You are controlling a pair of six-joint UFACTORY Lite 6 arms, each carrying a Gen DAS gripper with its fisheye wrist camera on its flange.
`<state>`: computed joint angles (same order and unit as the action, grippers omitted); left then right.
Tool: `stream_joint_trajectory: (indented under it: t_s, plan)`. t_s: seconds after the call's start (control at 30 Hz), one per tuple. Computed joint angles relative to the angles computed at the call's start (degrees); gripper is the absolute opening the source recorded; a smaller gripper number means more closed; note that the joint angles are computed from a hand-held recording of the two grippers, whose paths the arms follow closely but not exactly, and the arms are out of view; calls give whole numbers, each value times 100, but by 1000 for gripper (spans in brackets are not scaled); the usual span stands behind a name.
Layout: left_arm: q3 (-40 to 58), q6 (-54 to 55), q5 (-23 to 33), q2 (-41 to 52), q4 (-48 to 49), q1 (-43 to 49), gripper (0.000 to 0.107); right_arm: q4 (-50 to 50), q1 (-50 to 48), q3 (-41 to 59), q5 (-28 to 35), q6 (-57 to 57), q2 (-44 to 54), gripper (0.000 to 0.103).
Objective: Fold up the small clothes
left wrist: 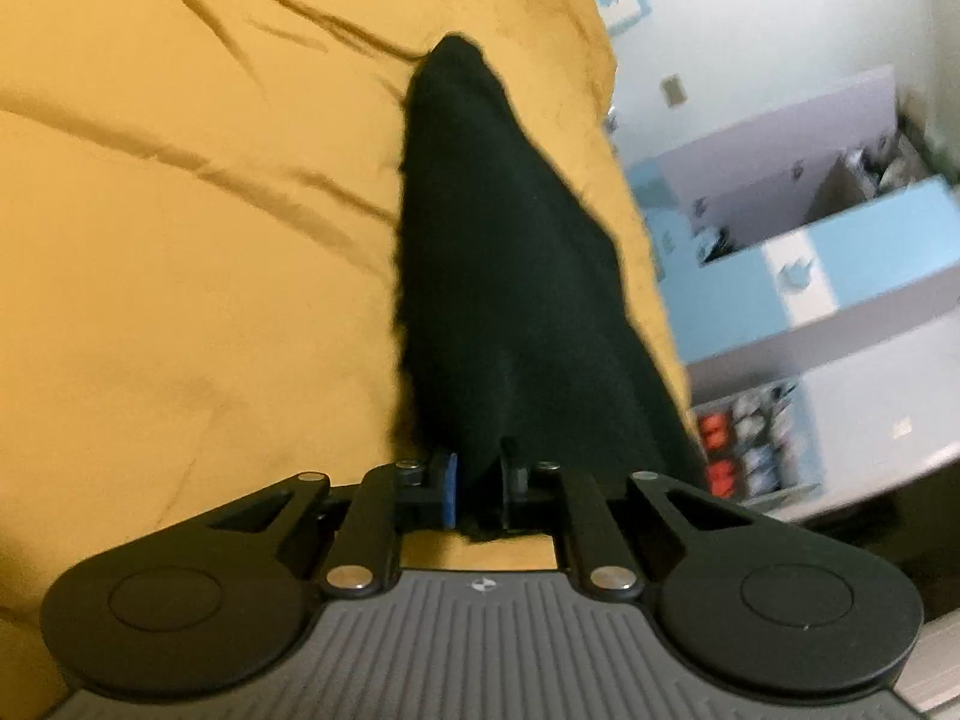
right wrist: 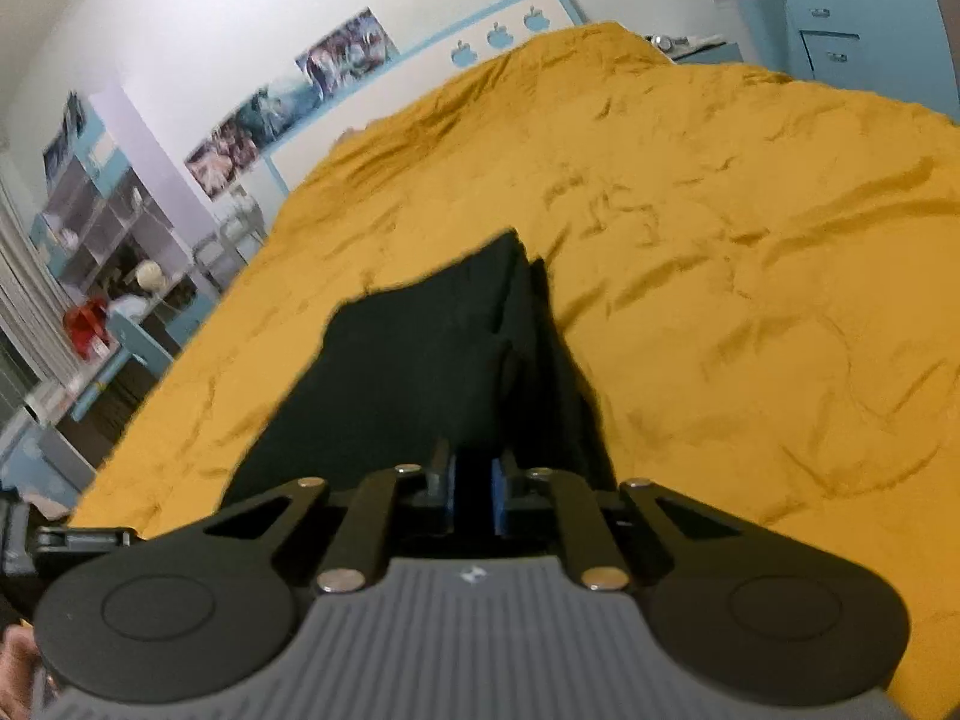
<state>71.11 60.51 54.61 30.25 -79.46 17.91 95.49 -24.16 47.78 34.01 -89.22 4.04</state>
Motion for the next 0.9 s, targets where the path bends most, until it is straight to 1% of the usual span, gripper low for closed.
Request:
stream_joint_trajectory:
  t_s: [0.07,0.1,0.17,0.2,0.23,0.3,0.33,0.4,0.43,0.47,0.5,0.53,0.57,0.63,0.7,0.73,0.8,0.83,0.9]
  plan:
    - [173,-121,-14,215,187,2,14,59,19,36,-62,-112,356,6]
    - [215,-199,-27,244,289,12,14,86,-55,36,55,-79,480,7]
    - [323,-289,71,258,511,85,18,100,-238,-20,311,-1,478,10]
    - [321,-335,78,188,611,107,18,49,-302,-77,378,34,344,16]
    - [314,-379,99,84,722,149,19,103,-323,-175,342,-101,134,19]
    - [188,-420,34,-279,838,236,19,471,-200,-461,-127,-545,-499,36]
    - [77,-336,-19,-505,784,263,19,750,-167,-579,-210,-893,-774,38]
    - [-177,-19,-95,-942,481,240,19,941,-143,-602,-19,-1184,-1021,40]
    - [-188,99,-25,-1031,387,171,20,933,-76,-536,90,-1186,-1036,41]
    - [-128,191,107,-1037,355,84,26,891,26,-438,188,-1148,-973,43]
    - [-79,266,116,-1013,303,-63,30,868,153,-359,216,-1120,-889,43]
    - [-48,345,23,-984,274,-232,33,811,343,-231,127,-1027,-755,43]
    - [33,329,-69,-896,334,-353,34,727,488,-117,55,-943,-597,43]
    - [260,132,-250,-592,526,-555,34,865,763,-24,-96,-1124,-286,43]
    - [434,-101,-395,-253,730,-678,34,809,948,125,-485,-1023,54,43]
    - [398,-48,-444,-195,701,-684,34,753,987,184,-613,-915,227,43]
    - [286,235,-408,-30,480,-627,34,337,913,273,-581,-529,387,39]
    - [242,367,-376,25,354,-597,34,234,922,262,-530,-530,320,40]
    - [139,628,-331,65,170,-557,34,140,1033,469,-449,-571,191,53]
